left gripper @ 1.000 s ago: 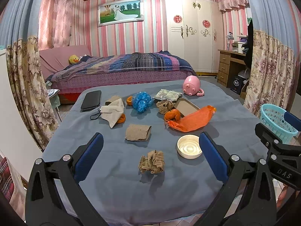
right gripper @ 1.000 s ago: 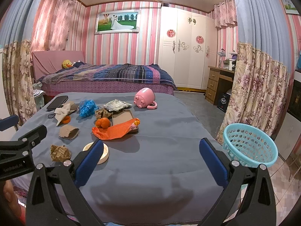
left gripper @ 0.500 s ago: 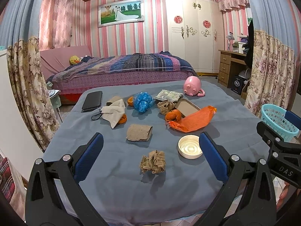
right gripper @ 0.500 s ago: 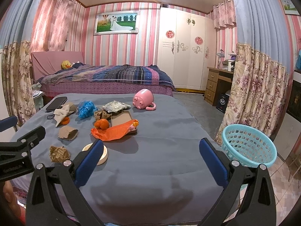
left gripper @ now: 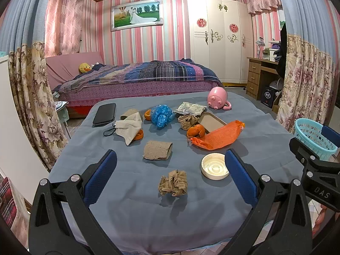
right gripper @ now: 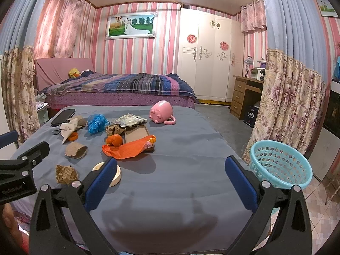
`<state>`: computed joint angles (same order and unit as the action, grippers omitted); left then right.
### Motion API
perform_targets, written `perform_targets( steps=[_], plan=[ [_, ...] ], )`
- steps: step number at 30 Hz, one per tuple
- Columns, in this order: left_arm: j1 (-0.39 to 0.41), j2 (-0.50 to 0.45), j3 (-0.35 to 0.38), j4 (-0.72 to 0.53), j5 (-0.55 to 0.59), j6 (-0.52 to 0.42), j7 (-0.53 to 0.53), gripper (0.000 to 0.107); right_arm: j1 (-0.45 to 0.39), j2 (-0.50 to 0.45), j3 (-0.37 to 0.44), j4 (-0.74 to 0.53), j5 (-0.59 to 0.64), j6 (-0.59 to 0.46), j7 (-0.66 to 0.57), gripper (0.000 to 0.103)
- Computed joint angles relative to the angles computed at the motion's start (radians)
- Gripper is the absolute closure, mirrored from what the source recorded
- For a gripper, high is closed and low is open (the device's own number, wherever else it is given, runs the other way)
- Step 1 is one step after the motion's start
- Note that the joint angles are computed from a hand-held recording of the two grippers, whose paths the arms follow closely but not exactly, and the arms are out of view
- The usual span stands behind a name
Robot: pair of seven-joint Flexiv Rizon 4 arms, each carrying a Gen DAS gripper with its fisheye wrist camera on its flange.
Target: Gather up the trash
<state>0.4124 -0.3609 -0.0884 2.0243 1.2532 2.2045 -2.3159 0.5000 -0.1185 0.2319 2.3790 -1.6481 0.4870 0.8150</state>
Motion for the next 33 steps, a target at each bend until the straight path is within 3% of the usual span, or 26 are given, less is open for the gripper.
perform_targets(
  steps=[33],
  plan=[
    [-0.015,-0.006,0.02,0.001,-0.011,0.012,0.013,0.009,-0.003,0.004,0.0,0.003,0.001,0.002,0.003,0.004]
  ],
)
